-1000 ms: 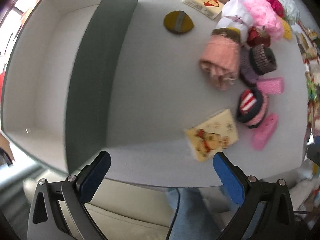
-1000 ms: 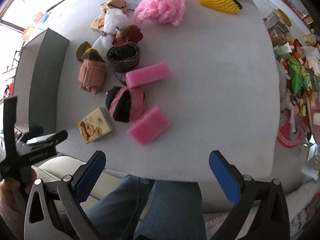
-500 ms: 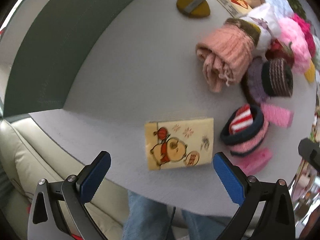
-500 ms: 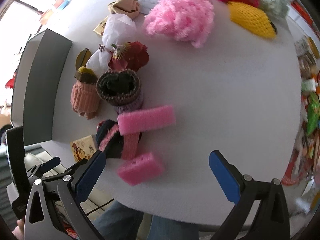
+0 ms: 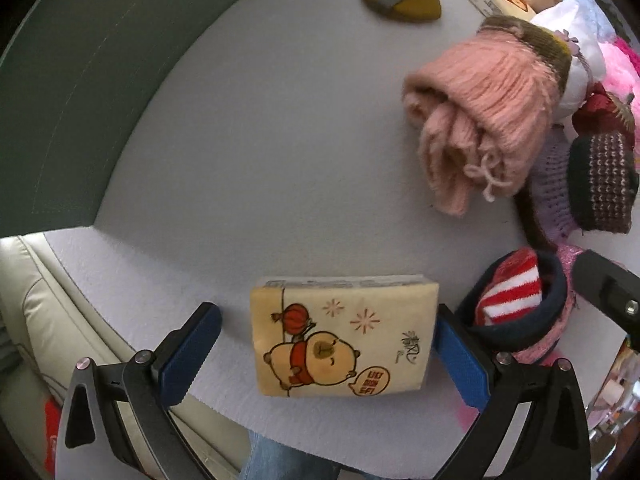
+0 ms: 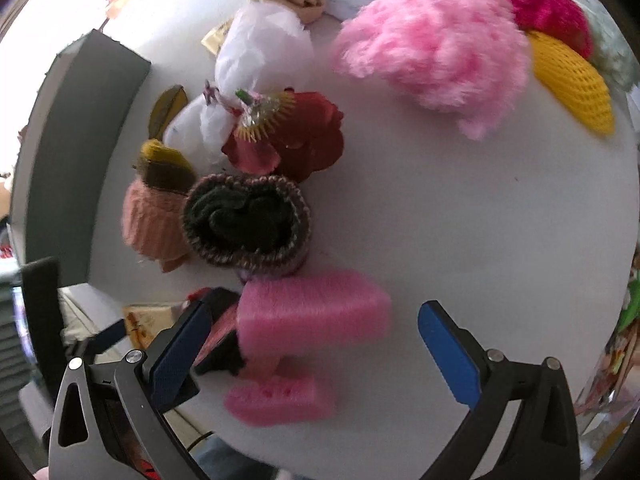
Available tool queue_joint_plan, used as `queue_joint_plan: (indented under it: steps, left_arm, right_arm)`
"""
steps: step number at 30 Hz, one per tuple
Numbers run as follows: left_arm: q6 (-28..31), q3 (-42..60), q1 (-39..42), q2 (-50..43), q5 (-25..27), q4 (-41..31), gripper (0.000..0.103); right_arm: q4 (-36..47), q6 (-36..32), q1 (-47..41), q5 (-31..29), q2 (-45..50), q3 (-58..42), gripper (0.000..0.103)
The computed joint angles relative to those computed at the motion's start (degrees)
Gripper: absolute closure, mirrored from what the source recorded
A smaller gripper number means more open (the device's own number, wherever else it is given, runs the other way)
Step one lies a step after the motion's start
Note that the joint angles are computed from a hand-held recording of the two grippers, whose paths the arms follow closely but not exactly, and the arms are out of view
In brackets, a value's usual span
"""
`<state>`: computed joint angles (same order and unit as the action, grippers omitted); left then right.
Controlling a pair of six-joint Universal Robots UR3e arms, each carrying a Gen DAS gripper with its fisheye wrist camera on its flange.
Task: Organize soft objects
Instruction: 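Grasp the yellow cartoon tissue pack with the left tool while the right tool grasps a pink foam block, then carry the tissue pack and foam block up and over the white box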
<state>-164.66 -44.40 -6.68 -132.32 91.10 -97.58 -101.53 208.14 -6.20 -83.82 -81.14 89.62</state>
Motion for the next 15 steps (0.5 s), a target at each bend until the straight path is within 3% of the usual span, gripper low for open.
queue_joint_plan:
  steps: [3, 6, 10, 13, 15]
  left_arm:
    - [0.0, -0.2, 0.1, -0.1, -0.1, 0.3, 0.000]
    - [-0.6, 5.0, 0.3, -2.7, 0.5, -4.2, 0.000]
    - [-1.5, 14.8, 0.4, -7.9, 0.6, -10.4, 0.004]
    - [0.5, 19.4, 0.1, -9.3, 0.1, -12.5, 0.028]
    - [2.3, 21.6, 0.3, -9.9, 1.1, -14.6, 0.029]
  right_arm:
    - [-0.5, 0.7, -0.4, 1.6, 1.2, 0.4, 0.002]
    - [1.0, 0.3, -1.1, 1.8, 1.4, 0.2, 0.028]
    - [1.9, -0.2, -2.1, 3.0, -0.2, 0.5, 0.029]
    - [4.9, -3.8, -6.7, 5.4, -7.6, 4.7, 0.029]
    - [6.5, -4.0, -7.3, 5.5, -8.9, 3.9, 0.029]
